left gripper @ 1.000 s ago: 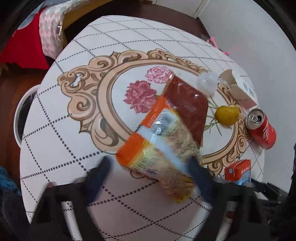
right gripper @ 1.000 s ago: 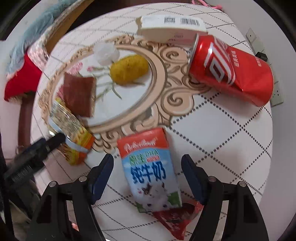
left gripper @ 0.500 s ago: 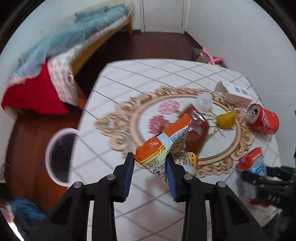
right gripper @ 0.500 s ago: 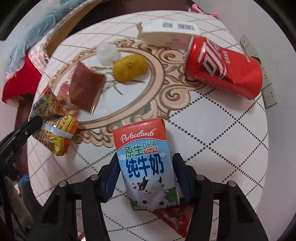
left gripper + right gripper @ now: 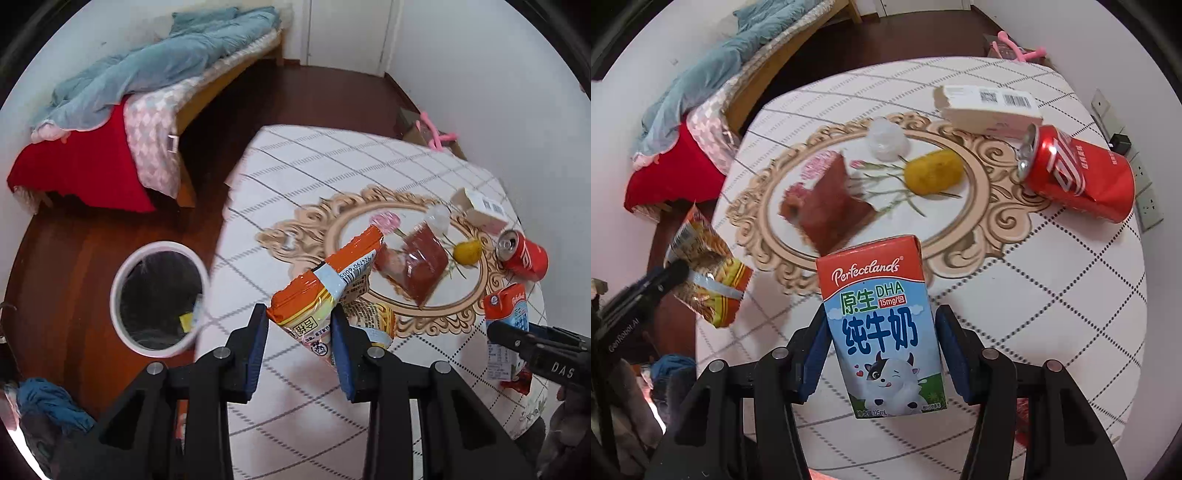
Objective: Collect trash
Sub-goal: 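Grasp the orange chip bag with the left tool while the right tool grasps the milk carton, then carry the chip bag and milk carton over the bin and release both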
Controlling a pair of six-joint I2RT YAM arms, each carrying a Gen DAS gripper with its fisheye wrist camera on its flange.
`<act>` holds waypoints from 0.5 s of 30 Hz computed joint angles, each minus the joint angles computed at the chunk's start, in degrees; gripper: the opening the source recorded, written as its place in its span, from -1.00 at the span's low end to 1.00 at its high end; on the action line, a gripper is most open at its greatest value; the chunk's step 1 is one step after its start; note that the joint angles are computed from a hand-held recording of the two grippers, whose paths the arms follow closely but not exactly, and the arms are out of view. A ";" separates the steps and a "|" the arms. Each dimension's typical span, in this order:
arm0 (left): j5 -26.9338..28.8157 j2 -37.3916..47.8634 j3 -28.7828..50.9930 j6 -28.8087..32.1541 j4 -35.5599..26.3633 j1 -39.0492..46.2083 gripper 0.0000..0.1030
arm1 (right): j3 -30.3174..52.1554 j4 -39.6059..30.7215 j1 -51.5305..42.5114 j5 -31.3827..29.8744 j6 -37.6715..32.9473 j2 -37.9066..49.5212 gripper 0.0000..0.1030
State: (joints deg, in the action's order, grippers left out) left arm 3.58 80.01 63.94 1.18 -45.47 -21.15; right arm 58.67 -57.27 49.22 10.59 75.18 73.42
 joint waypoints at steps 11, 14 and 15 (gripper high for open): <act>3.06 -1.68 15.06 9.19 -5.79 12.50 -0.42 | 21.25 -0.97 1.19 4.50 -4.60 11.33 0.13; 2.23 0.59 19.30 12.52 -4.88 17.79 -0.42 | 32.18 -0.45 0.25 3.96 -8.89 19.79 0.13; 1.69 2.12 20.63 13.76 -3.95 20.25 -0.42 | 36.27 -0.30 -0.10 3.45 -10.28 23.24 0.13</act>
State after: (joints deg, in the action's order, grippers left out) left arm 5.27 82.14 84.57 14.94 -49.42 -0.90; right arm 94.93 -57.57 49.13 14.04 64.91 96.67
